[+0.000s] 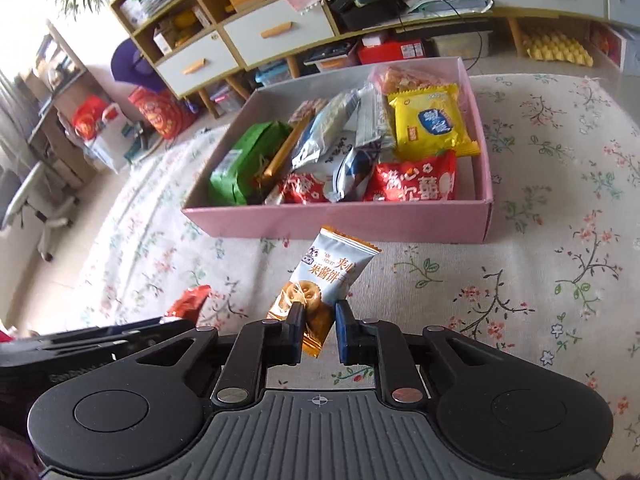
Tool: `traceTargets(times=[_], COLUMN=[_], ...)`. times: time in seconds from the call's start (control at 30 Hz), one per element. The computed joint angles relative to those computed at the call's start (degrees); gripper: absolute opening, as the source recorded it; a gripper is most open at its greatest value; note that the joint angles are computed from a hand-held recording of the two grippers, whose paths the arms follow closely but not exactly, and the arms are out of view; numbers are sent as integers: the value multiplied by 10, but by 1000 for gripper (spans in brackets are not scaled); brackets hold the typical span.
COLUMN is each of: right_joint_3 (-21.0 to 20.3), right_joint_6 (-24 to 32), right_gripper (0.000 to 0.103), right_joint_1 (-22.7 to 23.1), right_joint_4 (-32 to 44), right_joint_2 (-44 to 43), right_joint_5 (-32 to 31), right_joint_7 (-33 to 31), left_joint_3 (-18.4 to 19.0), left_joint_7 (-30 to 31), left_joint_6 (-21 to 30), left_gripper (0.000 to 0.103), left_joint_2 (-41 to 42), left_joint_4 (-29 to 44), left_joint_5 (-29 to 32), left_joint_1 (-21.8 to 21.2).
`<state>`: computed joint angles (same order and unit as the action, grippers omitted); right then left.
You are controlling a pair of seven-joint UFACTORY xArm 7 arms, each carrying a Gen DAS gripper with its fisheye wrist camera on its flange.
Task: Organize snacks
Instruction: 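Lower both packs into the pink box and open both tools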
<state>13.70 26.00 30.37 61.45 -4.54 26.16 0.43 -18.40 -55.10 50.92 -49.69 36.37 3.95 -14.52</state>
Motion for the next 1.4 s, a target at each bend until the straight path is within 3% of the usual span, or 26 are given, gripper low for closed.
traceTargets(times=[0.23,0.33,0.53,0.7,0.93,1.03,1.4], right_joint_3=[-13,-12,-12,-8,3,15,34], right_joint_6=[-26,-47,-101,-120,-158,-172,-197], right_gripper=[15,15,15,16,16,16,16], right_joint_1=[2,-1,-5,-16,-33,-43,-59], right_joint_4=[3,7,14,29,43,51,54], right_joint_2=[-14,-10,11,40,75,89,110], right_joint_5=[80,77,80,59,60,89,62], right_joint_7=[-31,-19,-1,25,31,14,30], left_joint_3=[-8,-15,-24,-21,-51,-61,-65], left_joint_7=[-17,-21,-12,14,-6,-24,-60], left_joint_6=[-47,-82,-214,-272,-294,-297,-274], left_gripper=[36,36,36,36,36,36,36], left_joint_2=[14,33,74,116,143,146,147], left_joint_4=[10,18,5,10,10,11,16], left_joint_5=[9,21,77,104,146,159,190], left_joint_1=[13,21,56,75,118,131,130])
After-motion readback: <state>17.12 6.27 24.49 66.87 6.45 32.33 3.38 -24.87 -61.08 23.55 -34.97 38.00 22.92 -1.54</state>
